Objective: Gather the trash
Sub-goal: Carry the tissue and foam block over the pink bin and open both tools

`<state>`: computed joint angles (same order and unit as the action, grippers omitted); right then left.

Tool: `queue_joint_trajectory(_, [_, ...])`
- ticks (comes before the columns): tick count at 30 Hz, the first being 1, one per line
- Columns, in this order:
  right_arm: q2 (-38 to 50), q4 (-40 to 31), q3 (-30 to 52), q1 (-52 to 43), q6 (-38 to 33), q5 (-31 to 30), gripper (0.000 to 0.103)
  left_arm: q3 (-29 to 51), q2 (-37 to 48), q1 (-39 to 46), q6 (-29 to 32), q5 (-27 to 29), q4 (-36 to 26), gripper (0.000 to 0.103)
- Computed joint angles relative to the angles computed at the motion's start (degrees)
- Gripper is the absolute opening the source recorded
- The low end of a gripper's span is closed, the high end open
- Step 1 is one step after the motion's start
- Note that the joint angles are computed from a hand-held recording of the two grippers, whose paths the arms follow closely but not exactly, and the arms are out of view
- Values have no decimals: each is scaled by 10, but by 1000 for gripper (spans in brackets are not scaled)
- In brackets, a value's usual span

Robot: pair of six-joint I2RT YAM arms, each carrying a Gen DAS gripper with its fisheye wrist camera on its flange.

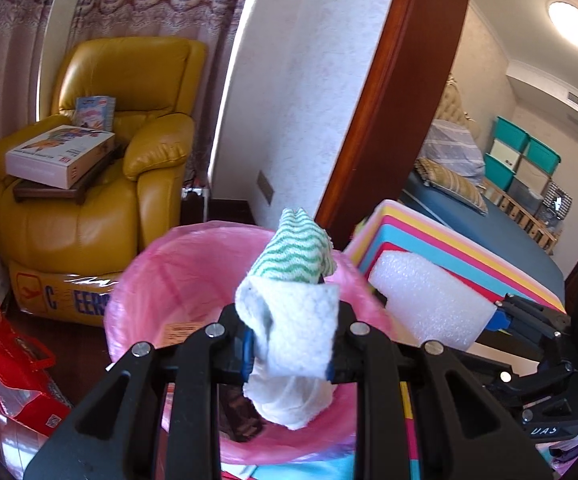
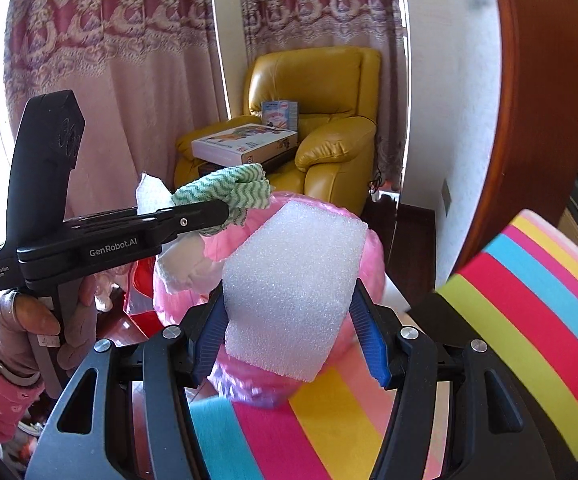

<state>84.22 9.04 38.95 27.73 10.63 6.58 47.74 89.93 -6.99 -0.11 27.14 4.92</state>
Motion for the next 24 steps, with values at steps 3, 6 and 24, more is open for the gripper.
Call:
queue_joint_trajectory(3, [43, 2, 35, 5, -5, 4, 57, 12, 19, 10, 5, -4, 2, 24])
queue_joint_trajectory(6, [79, 13, 63, 6, -17, 5, 60, 28, 41, 14, 15, -11, 0, 26])
queue_joint_trajectory(24, [-114, 13, -76, 15, -8, 53, 84, -198, -174, 27, 48, -161, 176, 98])
